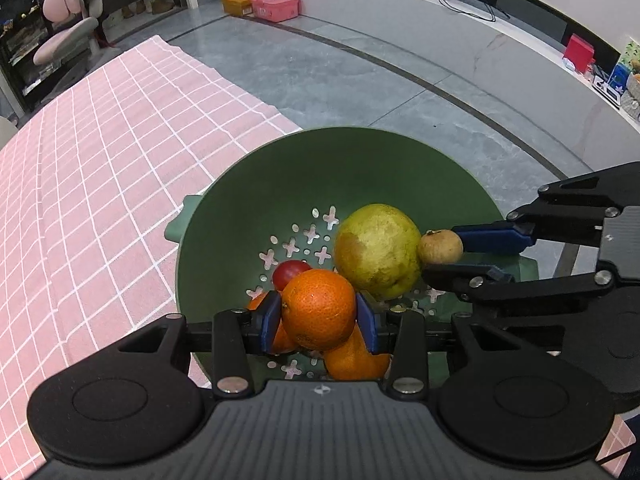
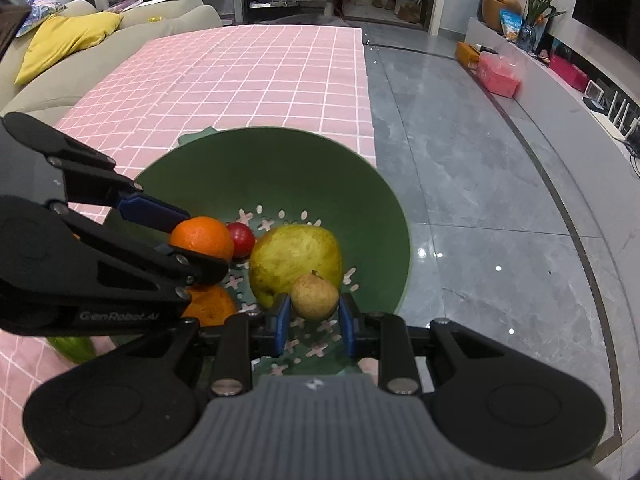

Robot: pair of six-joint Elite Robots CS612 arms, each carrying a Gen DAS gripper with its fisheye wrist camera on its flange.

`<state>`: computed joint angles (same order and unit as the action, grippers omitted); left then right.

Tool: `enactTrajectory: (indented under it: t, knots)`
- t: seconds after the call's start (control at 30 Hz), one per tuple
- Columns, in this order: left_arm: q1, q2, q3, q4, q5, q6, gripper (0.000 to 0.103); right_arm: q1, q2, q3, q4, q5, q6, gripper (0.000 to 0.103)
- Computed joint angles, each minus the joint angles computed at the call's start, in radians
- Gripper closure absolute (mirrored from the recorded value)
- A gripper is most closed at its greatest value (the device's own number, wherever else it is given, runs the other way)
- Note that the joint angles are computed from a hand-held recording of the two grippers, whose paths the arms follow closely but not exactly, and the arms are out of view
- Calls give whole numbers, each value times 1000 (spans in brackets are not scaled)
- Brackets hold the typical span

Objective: Organize fruits
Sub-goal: 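Carry the orange and kiwi into the green colander and release both, then withdraw both open tools from the colander back over the table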

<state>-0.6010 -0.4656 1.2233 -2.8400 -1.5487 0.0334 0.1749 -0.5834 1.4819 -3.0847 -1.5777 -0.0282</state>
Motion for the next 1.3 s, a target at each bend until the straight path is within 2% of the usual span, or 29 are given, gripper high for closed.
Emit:
enactTrajectory:
  t: [0.1,0.23,0.3,0.37,0.57,0.7,1.0,1.17,1.3]
  knots:
    - [-2,-2,-2,1,14,-17,54,-7,-5,6,-3,25,21,79]
    - [-5,-22,27,-20,59,-32,47,-14,-10,11,-8,66,74,68]
    - [0,-40,55,-53,61,-47,37,-16,-13,15,-22,73,102,64]
    - [12,-56,83,-96,25,-67,28,-16,-15,17,-30,85,120,64]
    - [30,-122,201,-219,41,-151,28,-9,-24,32,-63,91,128,64]
    - [39,-167,300,-297,57,-214,27,-8,-32,42,-65,142,141,64]
    - [54,-247,481,-349,107,-363,27,15,-58,68,-85,204,76,64]
    - [55,-270,549,-370,122,-441,27,27,-64,69,-94,221,66,64]
    - [53,-283,591,-383,145,-471,27,36,-65,64,-91,230,57,64]
